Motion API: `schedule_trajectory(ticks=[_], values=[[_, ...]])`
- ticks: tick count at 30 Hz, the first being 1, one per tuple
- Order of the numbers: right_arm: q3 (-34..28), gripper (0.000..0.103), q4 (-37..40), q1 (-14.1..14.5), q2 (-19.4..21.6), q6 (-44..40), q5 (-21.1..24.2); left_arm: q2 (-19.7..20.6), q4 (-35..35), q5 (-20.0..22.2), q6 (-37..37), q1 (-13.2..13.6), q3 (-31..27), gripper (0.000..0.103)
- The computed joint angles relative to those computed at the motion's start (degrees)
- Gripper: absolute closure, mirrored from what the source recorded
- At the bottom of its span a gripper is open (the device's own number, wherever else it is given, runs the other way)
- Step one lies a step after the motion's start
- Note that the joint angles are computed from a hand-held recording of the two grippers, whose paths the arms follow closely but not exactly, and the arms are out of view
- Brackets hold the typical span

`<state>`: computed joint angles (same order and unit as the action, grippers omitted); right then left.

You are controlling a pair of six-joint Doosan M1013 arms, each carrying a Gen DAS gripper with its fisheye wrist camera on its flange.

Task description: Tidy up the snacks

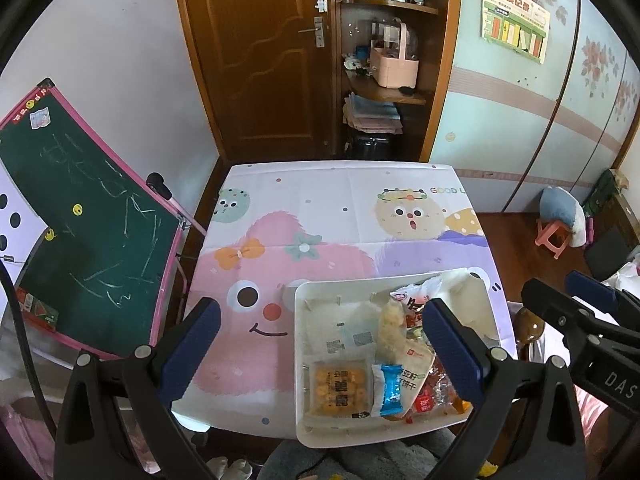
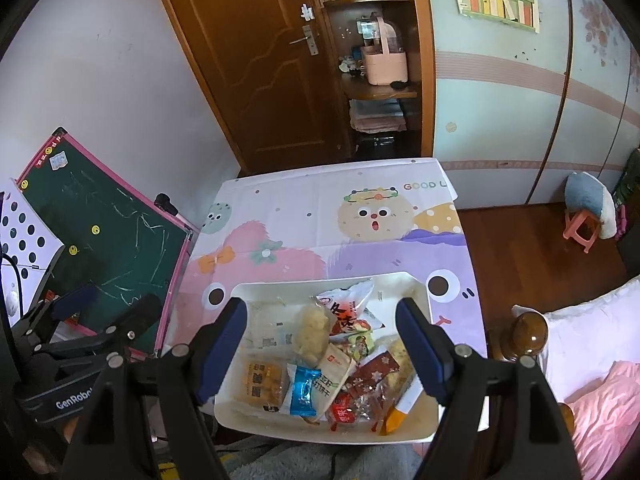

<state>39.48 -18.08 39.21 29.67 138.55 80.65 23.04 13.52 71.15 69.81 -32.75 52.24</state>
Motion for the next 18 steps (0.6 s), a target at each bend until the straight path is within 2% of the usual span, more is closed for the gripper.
schedule_trajectory(ticks=[18], values=[[-4.1, 0.026, -0.3, 0.6, 2.7, -0.5, 1.6, 0.2, -1.4, 0.0, 1.5, 1.1, -0.2, 0.002]])
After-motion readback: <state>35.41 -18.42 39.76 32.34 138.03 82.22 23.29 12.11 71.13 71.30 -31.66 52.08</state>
